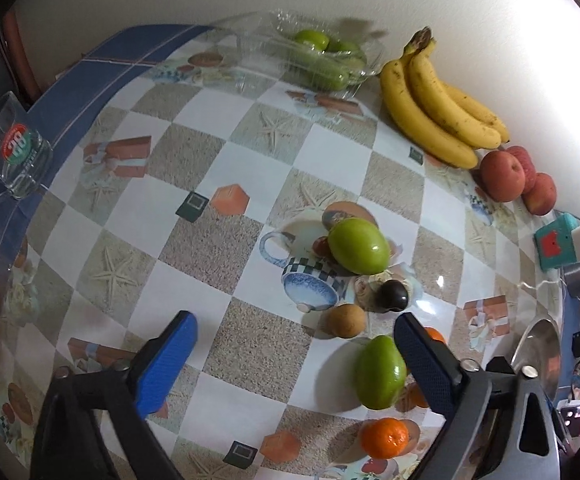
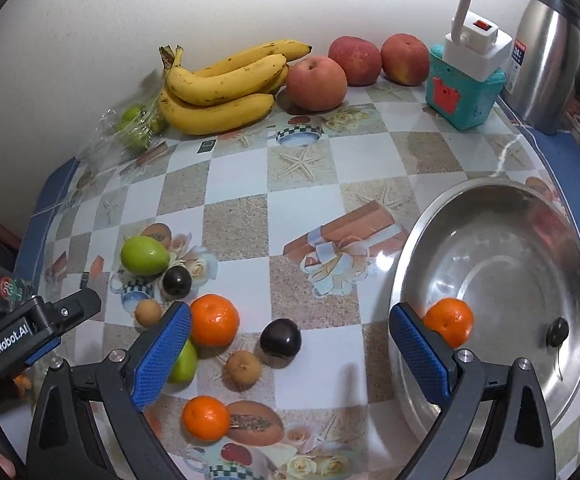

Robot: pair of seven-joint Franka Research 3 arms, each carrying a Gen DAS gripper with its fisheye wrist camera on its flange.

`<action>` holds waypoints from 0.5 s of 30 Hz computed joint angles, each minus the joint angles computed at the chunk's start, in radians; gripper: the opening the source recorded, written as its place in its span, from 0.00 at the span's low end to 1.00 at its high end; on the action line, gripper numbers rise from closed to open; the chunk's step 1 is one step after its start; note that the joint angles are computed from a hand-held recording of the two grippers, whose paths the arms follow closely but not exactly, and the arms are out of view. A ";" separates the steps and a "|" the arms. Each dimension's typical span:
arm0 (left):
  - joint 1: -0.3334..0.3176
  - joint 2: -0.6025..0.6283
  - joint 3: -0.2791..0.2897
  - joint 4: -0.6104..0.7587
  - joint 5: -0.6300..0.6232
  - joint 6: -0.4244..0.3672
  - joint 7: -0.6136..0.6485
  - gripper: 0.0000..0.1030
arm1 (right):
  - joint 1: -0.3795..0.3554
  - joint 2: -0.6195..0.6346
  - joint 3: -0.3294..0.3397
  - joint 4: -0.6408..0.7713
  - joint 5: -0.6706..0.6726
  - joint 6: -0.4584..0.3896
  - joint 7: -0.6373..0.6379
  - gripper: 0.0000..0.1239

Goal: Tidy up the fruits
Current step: 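Move both tools back toward the remaining fruits, then grasp a brown kiwi with the left tool while the right tool grasps a dark plum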

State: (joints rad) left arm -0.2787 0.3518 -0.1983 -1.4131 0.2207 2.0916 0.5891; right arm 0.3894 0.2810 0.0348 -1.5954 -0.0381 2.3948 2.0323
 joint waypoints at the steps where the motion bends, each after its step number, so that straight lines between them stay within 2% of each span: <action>1: 0.003 0.004 -0.002 0.001 -0.007 0.003 0.006 0.88 | -0.002 0.003 0.002 0.000 0.002 0.003 -0.011 0.79; 4: 0.008 0.014 -0.009 0.006 -0.027 0.020 0.030 0.86 | -0.009 0.009 0.010 0.000 0.027 0.018 -0.043 0.78; 5: 0.006 0.018 -0.009 0.011 -0.028 0.022 0.038 0.86 | -0.011 0.012 0.011 0.002 0.038 0.020 -0.052 0.74; 6: 0.005 0.023 -0.011 0.017 -0.029 0.024 0.047 0.85 | -0.012 0.014 0.012 0.002 0.046 0.024 -0.059 0.65; 8: -0.001 0.033 -0.012 0.031 -0.027 0.027 0.061 0.84 | -0.014 0.022 0.011 0.008 0.058 0.015 -0.072 0.58; 12: -0.009 0.054 -0.011 0.054 -0.031 0.023 0.073 0.83 | -0.015 0.029 0.015 0.012 0.070 -0.007 -0.111 0.58; 15: -0.010 0.069 -0.011 0.067 -0.043 0.013 0.081 0.75 | -0.010 0.037 0.012 0.022 0.074 -0.027 -0.116 0.53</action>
State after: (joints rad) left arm -0.2883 0.4205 -0.2089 -1.3464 0.1782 2.1049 0.6700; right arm 0.3792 0.3182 0.0472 -1.5736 0.0361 2.3676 1.9167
